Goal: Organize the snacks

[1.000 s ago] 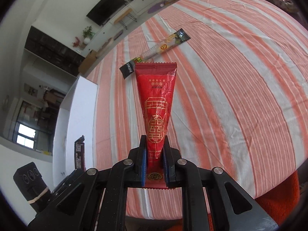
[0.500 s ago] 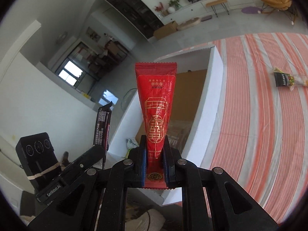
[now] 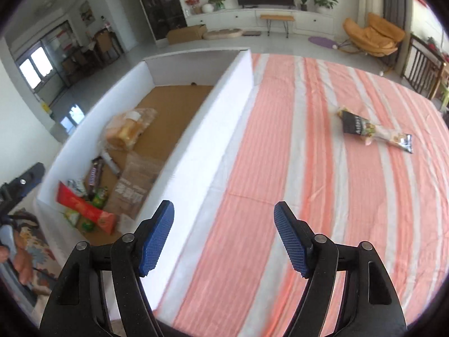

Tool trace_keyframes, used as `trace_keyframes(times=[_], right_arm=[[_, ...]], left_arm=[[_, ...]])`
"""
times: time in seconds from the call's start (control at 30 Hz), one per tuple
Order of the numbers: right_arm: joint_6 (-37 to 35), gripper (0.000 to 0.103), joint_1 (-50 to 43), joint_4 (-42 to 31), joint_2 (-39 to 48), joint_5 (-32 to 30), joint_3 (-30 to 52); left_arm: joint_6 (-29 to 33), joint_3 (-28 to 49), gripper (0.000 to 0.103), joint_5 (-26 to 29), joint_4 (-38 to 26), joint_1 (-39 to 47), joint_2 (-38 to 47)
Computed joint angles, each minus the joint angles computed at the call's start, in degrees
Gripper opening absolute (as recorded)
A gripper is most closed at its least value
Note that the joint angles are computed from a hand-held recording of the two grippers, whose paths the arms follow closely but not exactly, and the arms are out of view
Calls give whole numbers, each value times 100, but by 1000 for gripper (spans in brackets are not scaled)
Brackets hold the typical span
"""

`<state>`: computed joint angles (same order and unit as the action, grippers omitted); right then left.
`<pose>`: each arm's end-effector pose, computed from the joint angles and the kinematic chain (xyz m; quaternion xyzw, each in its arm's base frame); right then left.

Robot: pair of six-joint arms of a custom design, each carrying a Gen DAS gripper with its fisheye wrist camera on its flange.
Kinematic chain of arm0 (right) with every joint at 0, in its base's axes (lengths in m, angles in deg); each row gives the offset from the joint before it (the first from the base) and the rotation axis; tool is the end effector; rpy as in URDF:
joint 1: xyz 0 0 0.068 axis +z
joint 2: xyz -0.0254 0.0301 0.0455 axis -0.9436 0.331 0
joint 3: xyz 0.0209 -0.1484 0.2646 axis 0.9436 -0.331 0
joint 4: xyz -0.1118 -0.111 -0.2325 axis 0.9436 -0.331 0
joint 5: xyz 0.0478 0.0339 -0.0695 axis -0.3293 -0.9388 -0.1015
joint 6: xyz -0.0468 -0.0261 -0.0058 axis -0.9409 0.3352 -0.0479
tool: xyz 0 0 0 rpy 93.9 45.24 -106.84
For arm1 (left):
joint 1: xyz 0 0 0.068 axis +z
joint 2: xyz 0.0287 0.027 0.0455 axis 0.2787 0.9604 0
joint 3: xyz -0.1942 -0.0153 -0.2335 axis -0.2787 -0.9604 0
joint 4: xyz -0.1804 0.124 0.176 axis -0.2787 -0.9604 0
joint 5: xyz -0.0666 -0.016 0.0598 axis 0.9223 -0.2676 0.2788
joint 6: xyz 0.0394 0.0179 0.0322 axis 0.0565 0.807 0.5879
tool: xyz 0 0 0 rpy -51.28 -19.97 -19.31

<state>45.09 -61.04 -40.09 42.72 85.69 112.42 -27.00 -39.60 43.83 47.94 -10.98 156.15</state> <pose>0.3292 0.0568 0.0953 -0.0375 0.9517 0.0531 0.2999 0.2926 -0.1442 0.1024 -0.0669 0.9078 -0.1428 0.3887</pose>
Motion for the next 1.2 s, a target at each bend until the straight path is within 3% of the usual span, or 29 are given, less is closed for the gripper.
trace_keyframes(times=[0.1,0.23,0.3,0.37,0.4,0.7,0.9,1.1,1.2], right_arm=[[-244,77,-822,775,460,931,-403],[-344,77,-2174,2042,1311,1298,-759],[-208,77,-2794,2452,1538,1175,-839],[259,77,-3343,2194,1475,626,-761],[403,77,-3517,2417,1348,353,-920],[643,77,-3587,3133,1364,358,-1182],[756,77,-3801,3081,1482,92,-1099],[637,77,-3644,3031,1545,198,-1042],[626,77,-3591,2942,1592,244,-982]], left_arm=[[87,372,84,61,-175,-562,-13],[321,1270,92,199,-506,-1387,421],[445,1887,95,155,-851,-1848,771],[556,2534,95,188,-1164,-2200,1205],[609,2904,95,174,-1366,-2362,1437],[552,6341,95,-229,-2917,-2732,4018],[775,8465,95,-632,-4039,-2599,5552],[842,9429,94,-735,-4601,-2490,6248],[830,9366,95,-661,-4523,-2447,6240]])
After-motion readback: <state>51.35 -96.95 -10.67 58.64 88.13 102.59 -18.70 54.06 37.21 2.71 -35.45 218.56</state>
